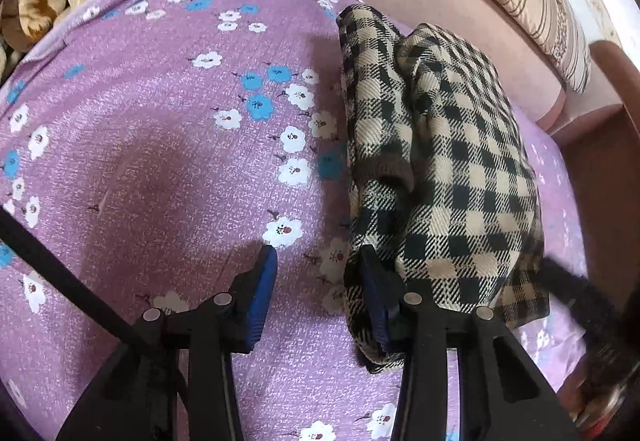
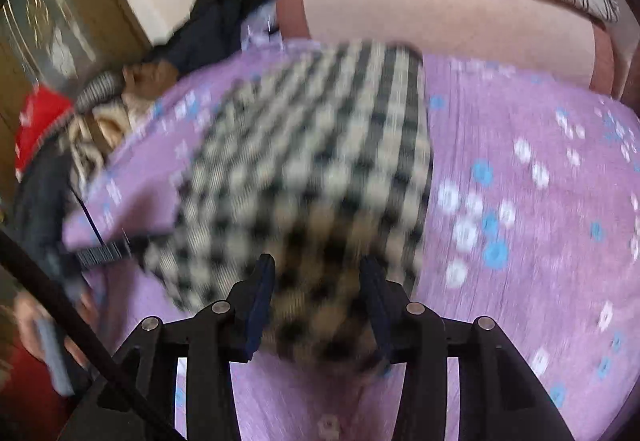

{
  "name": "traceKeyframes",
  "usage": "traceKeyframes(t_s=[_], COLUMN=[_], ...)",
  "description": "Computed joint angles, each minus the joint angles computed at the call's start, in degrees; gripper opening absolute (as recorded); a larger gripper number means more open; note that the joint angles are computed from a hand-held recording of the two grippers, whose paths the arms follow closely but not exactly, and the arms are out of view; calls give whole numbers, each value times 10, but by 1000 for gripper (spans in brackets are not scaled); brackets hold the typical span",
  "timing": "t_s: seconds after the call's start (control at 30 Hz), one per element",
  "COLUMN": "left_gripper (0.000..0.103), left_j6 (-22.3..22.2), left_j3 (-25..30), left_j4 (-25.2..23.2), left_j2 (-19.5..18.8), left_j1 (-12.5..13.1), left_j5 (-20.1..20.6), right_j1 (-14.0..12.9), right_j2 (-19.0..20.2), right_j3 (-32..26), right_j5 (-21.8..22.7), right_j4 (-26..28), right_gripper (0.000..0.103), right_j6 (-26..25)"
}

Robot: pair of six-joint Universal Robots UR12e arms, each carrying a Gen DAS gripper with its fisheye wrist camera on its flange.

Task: Fold large clothes
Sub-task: 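Release the folded shirt and lift both grippers away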

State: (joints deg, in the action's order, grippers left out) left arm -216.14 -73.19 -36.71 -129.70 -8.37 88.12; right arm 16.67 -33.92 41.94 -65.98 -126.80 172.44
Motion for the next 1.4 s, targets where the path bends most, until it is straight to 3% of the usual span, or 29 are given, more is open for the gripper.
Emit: traceKeyframes(t_s=[0.1,0.17,0.23,0.27,0.4,0.5,0.53,0.63,0.73,0.83,0.9,1.0,1.07,1.17,1.23,1.33,1.4], left_gripper=[41,41,41,41,41,41,41,47,58,59,61,74,89,97,97,97,97], left_j6=[22,24,29,35,36,0,-12,-23,-32,-39,-41,-44,-43,-37,-34,-31,-32], left_j3=[-1,10,17,19,23,-2,-17,-45,-71,-79,-79,-83,-79,-76,-79,-87,-89], left_j4=[-9,-29,-41,-45,-60,-28,-10,32,75,81,78,94,106,134,153,178,170], left_j2=[3,0,-3,-3,0,19,29,50,67,73,75,77,73,65,64,67,70], left_j1=[-6,-10,-13,-15,-18,-13,-12,-16,-17,-20,-21,-26,-34,-47,-51,-54,-56], left_j5=[20,26,30,36,44,33,44,103,159,222,252,297,350,433,449,443,432], right_j1=[2,3,0,-1,8,15,18,34,47,56,61,67,66,60,57,50,45], right_j2=[-25,-28,-30,-37,-57,-43,-36,5,44,68,59,31,12,-17,-43,-80,-100], right_j3=[64,68,60,66,85,51,40,-26,-88,-123,-100,-46,-14,33,82,153,194], right_j5=[-49,-76,-75,-75,-83,-38,-34,-32,-28,-3,5,10,26,52,47,21,-3], right_j4=[-37,-22,6,-3,-91,-79,-75,-45,0,50,56,40,32,43,23,-24,-64], right_gripper=[48,66,63,57,53,50,43,27,24,24,24,25,25,25,25,25,26], right_j6=[-10,-16,-3,-1,-7,-17,-19,-27,-20,-14,-31,-64,-78,-101,-113,-123,-116])
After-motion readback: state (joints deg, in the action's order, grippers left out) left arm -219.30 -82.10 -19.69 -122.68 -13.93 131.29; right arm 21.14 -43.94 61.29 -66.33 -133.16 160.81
